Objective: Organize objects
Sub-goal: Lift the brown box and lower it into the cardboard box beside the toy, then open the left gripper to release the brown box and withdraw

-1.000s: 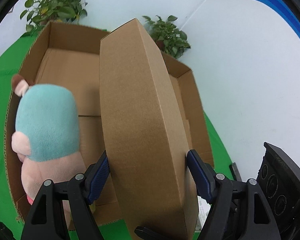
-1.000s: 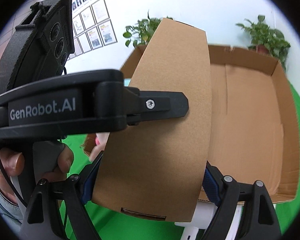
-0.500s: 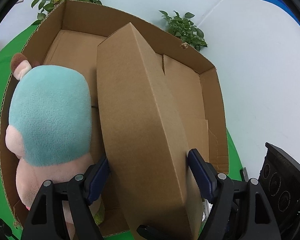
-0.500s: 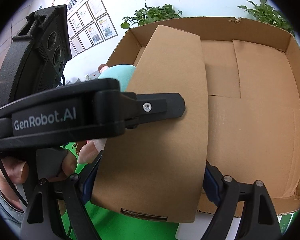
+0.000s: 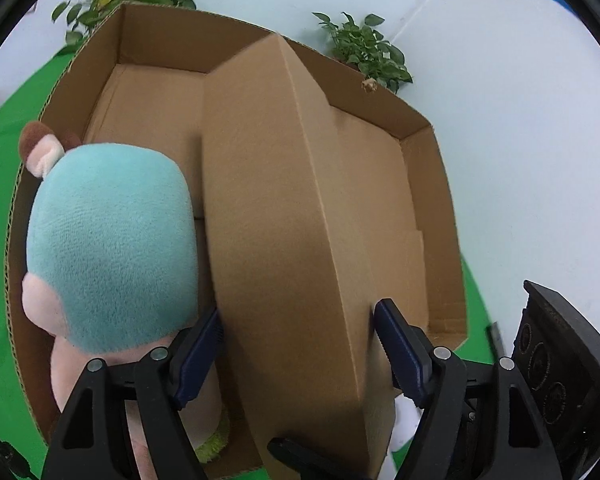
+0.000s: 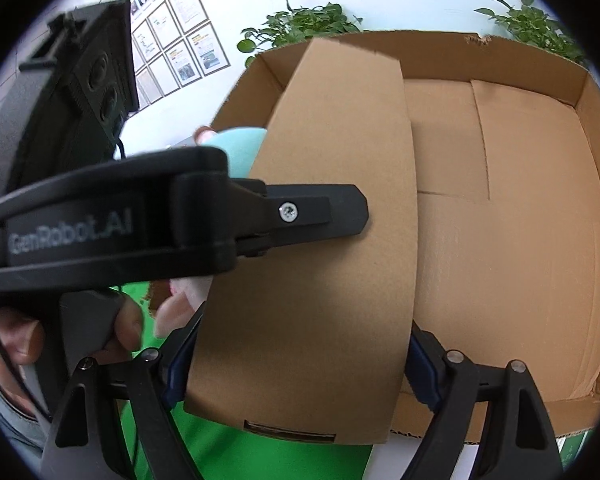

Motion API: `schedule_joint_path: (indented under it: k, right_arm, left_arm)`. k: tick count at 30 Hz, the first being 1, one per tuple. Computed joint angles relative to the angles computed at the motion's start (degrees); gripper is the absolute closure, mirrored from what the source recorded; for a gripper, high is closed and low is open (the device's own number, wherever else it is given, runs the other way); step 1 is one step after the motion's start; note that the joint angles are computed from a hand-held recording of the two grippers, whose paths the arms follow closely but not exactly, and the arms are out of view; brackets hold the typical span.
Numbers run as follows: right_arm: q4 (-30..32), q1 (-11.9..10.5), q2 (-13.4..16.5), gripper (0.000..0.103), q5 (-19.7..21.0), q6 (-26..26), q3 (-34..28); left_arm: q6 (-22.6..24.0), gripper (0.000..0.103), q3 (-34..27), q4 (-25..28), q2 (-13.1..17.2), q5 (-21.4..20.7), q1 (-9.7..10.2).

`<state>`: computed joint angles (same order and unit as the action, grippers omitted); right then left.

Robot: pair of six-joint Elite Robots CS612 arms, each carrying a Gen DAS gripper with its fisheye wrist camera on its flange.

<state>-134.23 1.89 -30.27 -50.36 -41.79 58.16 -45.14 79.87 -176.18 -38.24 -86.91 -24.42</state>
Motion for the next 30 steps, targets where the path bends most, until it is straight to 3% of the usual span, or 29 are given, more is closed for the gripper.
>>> schedule_joint_path:
  k: [6,17,23,30]
  right_arm:
    - [-0.77,-0.32,0.81,0.02,-1.94,3.12,-0.53]
    - [-0.28,-0.36,-0.39,0.018,-2.6,-0.46,0.86]
    - [-2.89,-1.03,-2.45,0.014,-2.41,-2.24,3.51]
    - [-0.41,-1.24,-2.62,0.014,-1.54,0.35,4.09]
  left_arm:
    - [-2.18,0.032,2.54,-4.21,-0.83,1.72,-0.06]
    - [-0.24,0.032,7.54,-6.96,-3.9,7.04,-0.94]
    - [1.0,0.032,10.64,-8.62,-5.6,9.8,-1.68]
    - [0.57,0.032,12.18,-8.99,-6.43,11.73,-2.06]
